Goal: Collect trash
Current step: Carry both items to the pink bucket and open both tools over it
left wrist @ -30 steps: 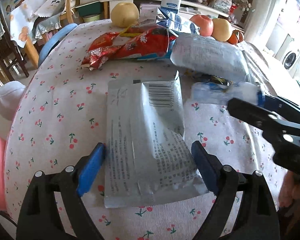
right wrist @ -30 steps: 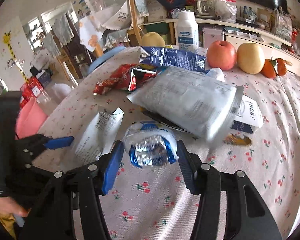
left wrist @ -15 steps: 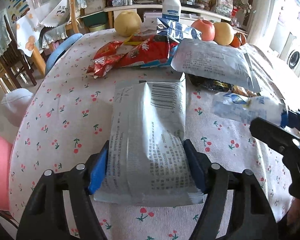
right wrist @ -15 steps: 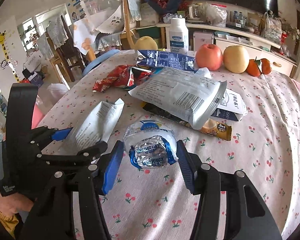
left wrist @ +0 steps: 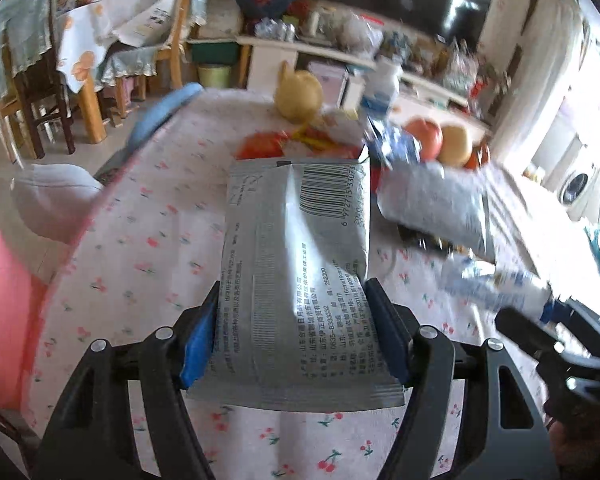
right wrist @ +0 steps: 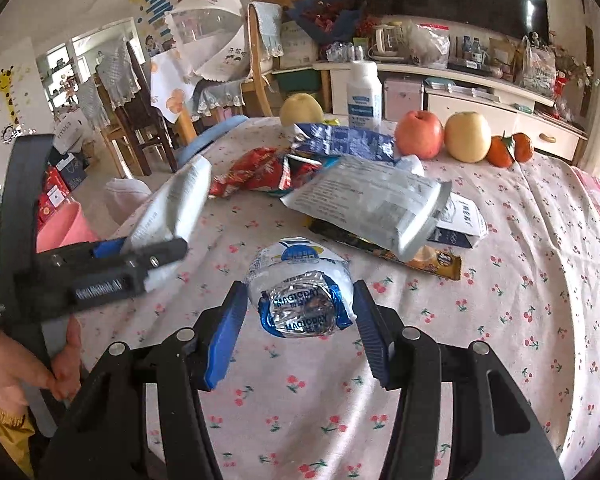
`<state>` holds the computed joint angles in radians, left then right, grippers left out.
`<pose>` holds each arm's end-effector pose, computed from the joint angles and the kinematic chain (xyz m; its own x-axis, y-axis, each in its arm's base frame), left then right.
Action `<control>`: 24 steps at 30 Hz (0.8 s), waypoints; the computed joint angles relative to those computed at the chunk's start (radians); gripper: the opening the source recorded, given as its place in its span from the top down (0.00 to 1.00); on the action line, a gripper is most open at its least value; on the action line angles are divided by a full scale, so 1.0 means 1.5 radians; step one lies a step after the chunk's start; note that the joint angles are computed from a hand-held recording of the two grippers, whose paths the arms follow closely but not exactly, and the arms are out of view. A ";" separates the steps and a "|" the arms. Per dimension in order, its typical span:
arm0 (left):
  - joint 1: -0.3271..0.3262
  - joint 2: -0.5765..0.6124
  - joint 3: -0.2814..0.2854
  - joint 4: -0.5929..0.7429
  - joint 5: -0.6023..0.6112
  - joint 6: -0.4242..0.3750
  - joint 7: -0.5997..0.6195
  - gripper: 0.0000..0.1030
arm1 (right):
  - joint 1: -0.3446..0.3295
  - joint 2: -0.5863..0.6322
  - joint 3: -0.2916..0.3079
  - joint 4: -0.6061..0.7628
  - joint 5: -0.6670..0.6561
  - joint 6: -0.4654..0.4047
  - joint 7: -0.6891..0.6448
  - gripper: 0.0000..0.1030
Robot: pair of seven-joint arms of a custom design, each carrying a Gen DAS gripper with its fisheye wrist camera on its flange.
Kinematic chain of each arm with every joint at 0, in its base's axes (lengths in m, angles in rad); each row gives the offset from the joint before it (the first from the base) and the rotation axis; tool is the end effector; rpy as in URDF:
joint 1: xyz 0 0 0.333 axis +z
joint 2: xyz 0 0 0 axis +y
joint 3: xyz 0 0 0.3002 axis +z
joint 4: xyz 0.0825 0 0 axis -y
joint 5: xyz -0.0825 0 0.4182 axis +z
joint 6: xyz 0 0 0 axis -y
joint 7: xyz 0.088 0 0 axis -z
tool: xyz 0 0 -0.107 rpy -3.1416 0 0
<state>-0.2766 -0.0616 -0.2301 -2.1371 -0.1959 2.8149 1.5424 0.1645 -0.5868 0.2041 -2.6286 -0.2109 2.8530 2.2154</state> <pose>0.5342 -0.2878 0.4863 -0.3735 -0.9110 0.1751 -0.7353 0.1756 -0.6546 0.4169 0.1766 0.4948 -0.0111 -0.9855 -0.1690 -0.6874 0.1303 -0.7145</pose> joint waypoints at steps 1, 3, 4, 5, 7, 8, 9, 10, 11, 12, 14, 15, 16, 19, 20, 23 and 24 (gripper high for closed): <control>0.002 -0.009 0.005 -0.005 -0.013 0.009 0.006 0.32 | -0.001 0.003 0.005 0.007 -0.002 0.001 0.002 0.46; 0.006 -0.021 0.012 -0.014 -0.029 0.024 0.010 0.32 | 0.001 0.009 0.011 0.019 -0.005 0.006 0.007 0.46; 0.009 -0.029 0.017 -0.019 -0.036 0.032 0.009 0.32 | 0.003 0.014 0.011 0.026 -0.004 0.009 0.007 0.46; 0.013 -0.035 0.021 -0.024 -0.037 0.040 0.005 0.32 | 0.008 0.022 0.010 0.036 -0.002 0.012 0.006 0.46; 0.023 -0.049 0.027 -0.036 -0.031 0.053 -0.008 0.32 | 0.015 0.039 0.011 0.056 -0.002 0.018 0.001 0.46; 0.028 -0.055 0.030 -0.041 -0.027 0.058 -0.016 0.32 | 0.021 0.051 0.010 0.069 -0.001 0.022 -0.002 0.46; 0.034 -0.060 0.033 -0.045 -0.022 0.063 -0.025 0.32 | 0.026 0.060 0.009 0.079 0.000 0.025 -0.006 0.46; 0.044 -0.066 0.037 -0.051 -0.014 0.069 -0.039 0.32 | 0.032 0.075 0.011 0.095 0.001 0.030 -0.010 0.46; 0.050 -0.071 0.040 -0.055 -0.008 0.073 -0.049 0.32 | 0.037 0.090 0.013 0.110 0.002 0.035 -0.011 0.46; 0.058 -0.075 0.042 -0.059 0.001 0.077 -0.062 0.32 | 0.049 0.111 0.012 0.131 0.006 0.041 -0.020 0.46; 0.080 -0.084 0.048 -0.066 0.020 0.083 -0.092 0.32 | 0.064 0.140 0.011 0.164 0.007 0.047 -0.034 0.46; 0.090 -0.087 0.050 -0.068 0.030 0.085 -0.106 0.32 | 0.072 0.165 0.015 0.192 0.003 0.050 -0.043 0.46; 0.105 -0.091 0.052 -0.071 0.044 0.085 -0.125 0.32 | 0.078 0.181 0.018 0.211 0.000 0.051 -0.047 0.46; 0.164 -0.099 0.044 -0.079 0.113 0.085 -0.208 0.32 | 0.119 0.249 0.009 0.287 0.013 0.057 -0.092 0.46; 0.175 -0.100 0.046 -0.078 0.128 0.082 -0.226 0.32 | 0.136 0.273 0.002 0.314 0.028 0.057 -0.114 0.46; 0.224 -0.102 0.045 -0.081 0.189 0.070 -0.305 0.32 | 0.187 0.339 -0.017 0.391 0.107 0.057 -0.200 0.46; 0.227 -0.101 0.050 -0.080 0.195 0.068 -0.313 0.32 | 0.201 0.368 -0.018 0.427 0.138 0.053 -0.235 0.46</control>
<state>0.0644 -0.2138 -0.1551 -2.2571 0.0971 2.9162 1.0728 0.4657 -0.0343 0.1771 -1.9886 -0.0041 2.9321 1.8630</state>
